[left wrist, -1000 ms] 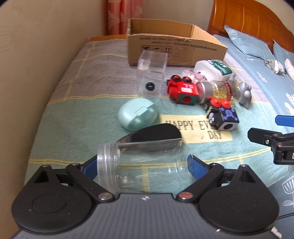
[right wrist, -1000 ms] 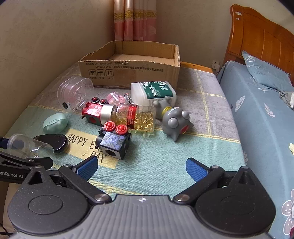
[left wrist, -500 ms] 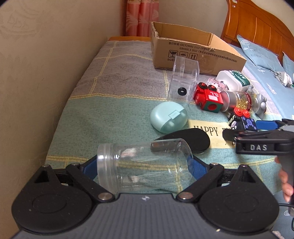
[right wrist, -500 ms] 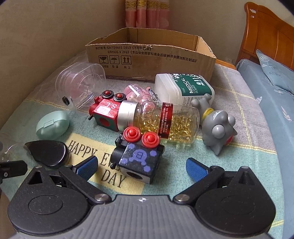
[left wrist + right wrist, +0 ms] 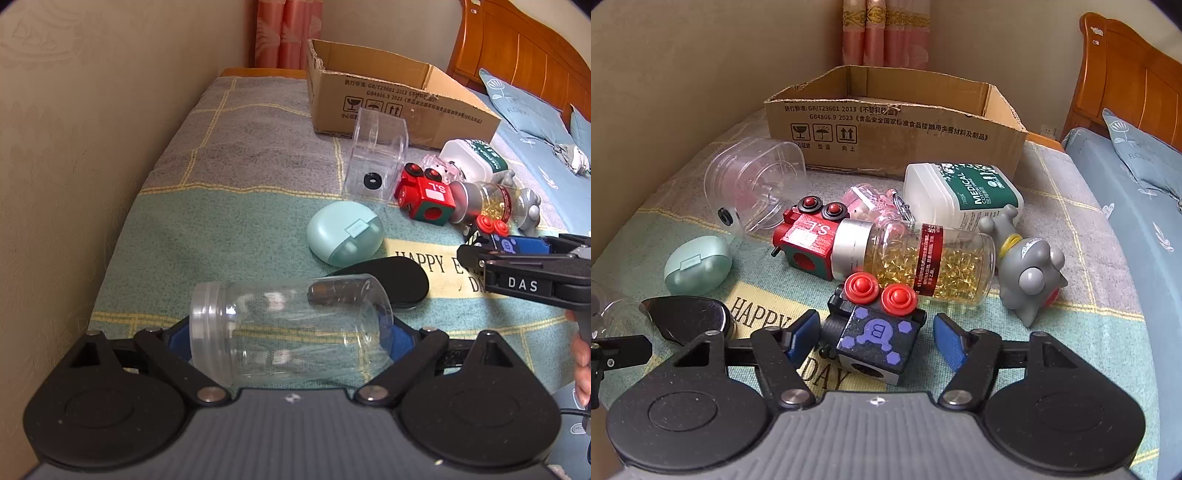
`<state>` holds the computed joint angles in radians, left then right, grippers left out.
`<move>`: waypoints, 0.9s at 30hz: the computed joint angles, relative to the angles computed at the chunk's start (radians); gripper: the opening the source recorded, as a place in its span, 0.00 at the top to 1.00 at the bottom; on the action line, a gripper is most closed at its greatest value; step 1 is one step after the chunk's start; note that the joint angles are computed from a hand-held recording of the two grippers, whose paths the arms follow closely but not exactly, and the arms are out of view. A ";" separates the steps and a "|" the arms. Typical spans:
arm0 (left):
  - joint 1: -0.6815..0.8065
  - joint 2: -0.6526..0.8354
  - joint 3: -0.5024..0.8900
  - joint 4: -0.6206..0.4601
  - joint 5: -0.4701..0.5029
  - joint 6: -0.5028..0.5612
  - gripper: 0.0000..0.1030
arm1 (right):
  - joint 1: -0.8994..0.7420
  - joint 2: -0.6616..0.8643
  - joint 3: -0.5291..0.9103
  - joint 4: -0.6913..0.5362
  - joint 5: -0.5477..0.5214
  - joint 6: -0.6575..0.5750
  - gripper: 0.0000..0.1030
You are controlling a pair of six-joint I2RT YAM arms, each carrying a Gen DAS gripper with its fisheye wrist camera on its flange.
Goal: Organize rigid objects
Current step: 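Grasp the blue cube with red buttons with the right tool while the left tool holds the jar, then carry the jar into the cardboard box and open the left tool while the right tool carries the cube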
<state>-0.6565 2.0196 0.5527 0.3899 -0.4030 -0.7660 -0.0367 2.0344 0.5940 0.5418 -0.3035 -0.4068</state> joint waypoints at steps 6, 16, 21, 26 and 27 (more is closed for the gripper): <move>-0.003 -0.013 0.006 -0.028 -0.003 0.010 0.08 | -0.030 -0.015 0.005 -0.049 -0.044 -0.052 0.43; -0.006 -0.072 0.012 -0.083 -0.022 0.034 0.08 | -0.089 -0.075 0.002 -0.159 -0.111 -0.143 0.46; 0.009 -0.111 0.028 -0.127 -0.014 0.068 0.08 | -0.124 -0.152 -0.011 -0.233 -0.143 -0.224 0.46; 0.033 -0.156 0.069 -0.188 -0.009 0.123 0.08 | -0.169 -0.228 0.011 -0.354 -0.202 -0.288 0.46; 0.038 -0.165 0.083 -0.204 -0.011 0.137 0.08 | -0.178 -0.241 0.020 -0.382 -0.218 -0.299 0.46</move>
<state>-0.6181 1.8546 0.6358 0.1862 -0.4145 -0.6290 -0.2143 1.7929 0.6137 0.1599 -0.5213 -0.7061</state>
